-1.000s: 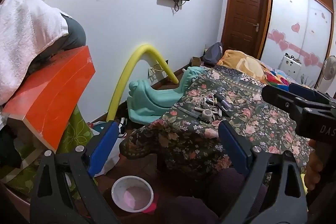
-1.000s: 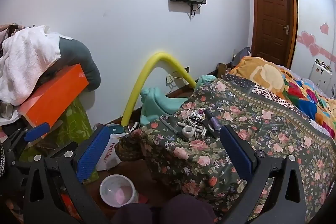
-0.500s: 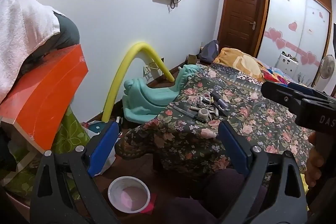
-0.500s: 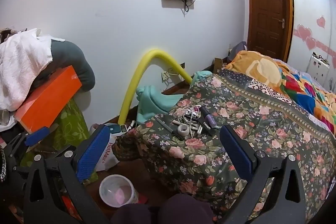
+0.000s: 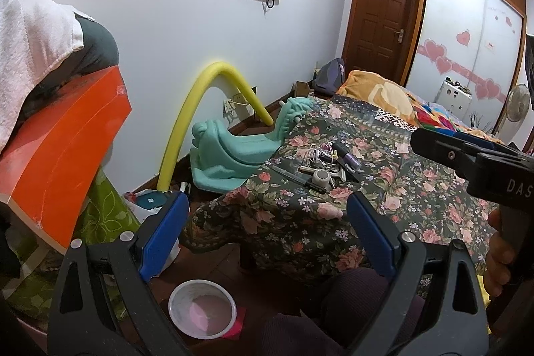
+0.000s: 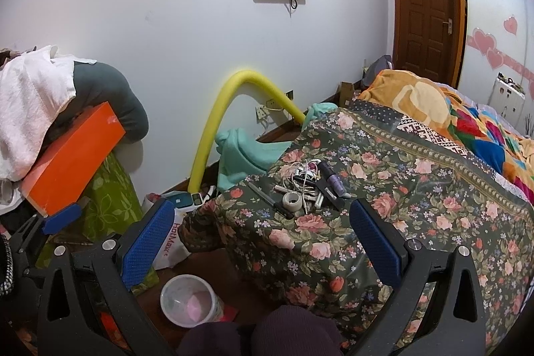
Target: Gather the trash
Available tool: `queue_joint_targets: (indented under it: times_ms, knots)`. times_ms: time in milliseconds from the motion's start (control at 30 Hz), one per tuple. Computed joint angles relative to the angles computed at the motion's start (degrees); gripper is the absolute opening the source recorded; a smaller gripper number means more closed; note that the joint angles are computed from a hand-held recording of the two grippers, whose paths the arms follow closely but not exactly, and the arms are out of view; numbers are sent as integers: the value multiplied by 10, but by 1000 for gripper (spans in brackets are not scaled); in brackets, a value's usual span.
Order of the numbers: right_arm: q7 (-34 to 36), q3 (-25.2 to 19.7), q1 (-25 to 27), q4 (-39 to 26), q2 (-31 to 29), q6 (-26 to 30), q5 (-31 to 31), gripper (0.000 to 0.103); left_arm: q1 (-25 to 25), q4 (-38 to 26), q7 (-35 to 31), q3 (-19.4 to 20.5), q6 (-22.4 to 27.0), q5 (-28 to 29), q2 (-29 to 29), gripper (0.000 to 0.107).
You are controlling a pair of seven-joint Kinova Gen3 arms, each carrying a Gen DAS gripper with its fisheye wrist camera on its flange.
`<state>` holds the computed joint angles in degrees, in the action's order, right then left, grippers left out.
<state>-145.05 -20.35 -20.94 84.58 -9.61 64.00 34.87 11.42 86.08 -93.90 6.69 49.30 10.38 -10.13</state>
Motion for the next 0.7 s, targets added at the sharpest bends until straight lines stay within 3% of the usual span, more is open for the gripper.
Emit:
queue_joint_targets:
  times_ms: [700]
  knots:
    - [-1,3,-8,-9,6,5,5,103,1,-9,-8,-1,1,4,9,96]
